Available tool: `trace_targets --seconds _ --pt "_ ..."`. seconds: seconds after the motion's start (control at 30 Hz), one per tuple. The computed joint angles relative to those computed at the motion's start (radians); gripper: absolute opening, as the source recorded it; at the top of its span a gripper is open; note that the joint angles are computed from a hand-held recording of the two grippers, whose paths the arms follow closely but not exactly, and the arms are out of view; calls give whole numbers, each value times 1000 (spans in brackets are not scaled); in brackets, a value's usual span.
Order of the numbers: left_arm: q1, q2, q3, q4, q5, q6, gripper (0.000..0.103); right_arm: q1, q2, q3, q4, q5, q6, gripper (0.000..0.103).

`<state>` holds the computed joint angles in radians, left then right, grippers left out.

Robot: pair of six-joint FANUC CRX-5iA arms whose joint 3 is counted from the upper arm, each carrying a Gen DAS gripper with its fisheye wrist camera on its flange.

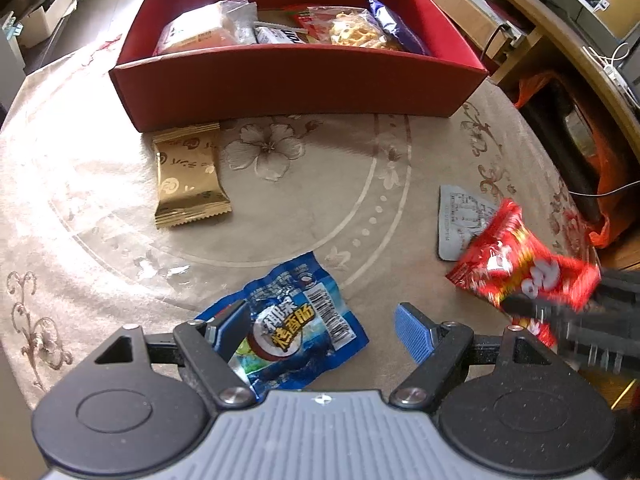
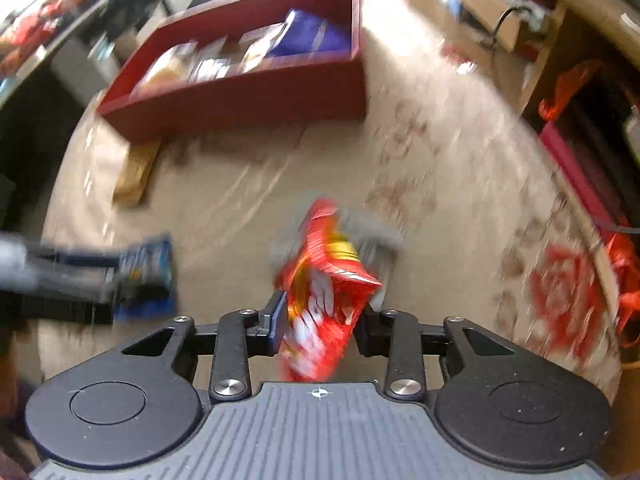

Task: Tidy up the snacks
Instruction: 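Grasp the blue sausage packet with the left tool while the right tool lifts the Trolli bag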

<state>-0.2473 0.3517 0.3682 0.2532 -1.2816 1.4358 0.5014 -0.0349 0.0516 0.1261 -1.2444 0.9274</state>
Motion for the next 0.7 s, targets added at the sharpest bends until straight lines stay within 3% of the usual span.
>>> trace_targets --seconds 0.03,0.1,0.13,0.23,0.27,0.47,0.7 --pt "0 1 1 -3 0 3 78 12 -2 -3 -1 -18 14 49" --pt "1 1 3 -5 -2 8 78 24 10 13 -28 -60 65 67" --pt "1 1 2 -5 -2 8 78 36 14 12 -13 -71 65 70" --pt "1 0 3 -7 -6 3 78 80 21 -16 120 -74 41 75" --pt "2 0 2 -4 -7 3 78 85 31 -10 143 -82 39 84" --pt "6 2 8 -12 -14 26 78 51 101 53 76 -87 76 86" --pt "14 -5 9 -26 -12 96 78 61 136 35 121 -81 20 88"
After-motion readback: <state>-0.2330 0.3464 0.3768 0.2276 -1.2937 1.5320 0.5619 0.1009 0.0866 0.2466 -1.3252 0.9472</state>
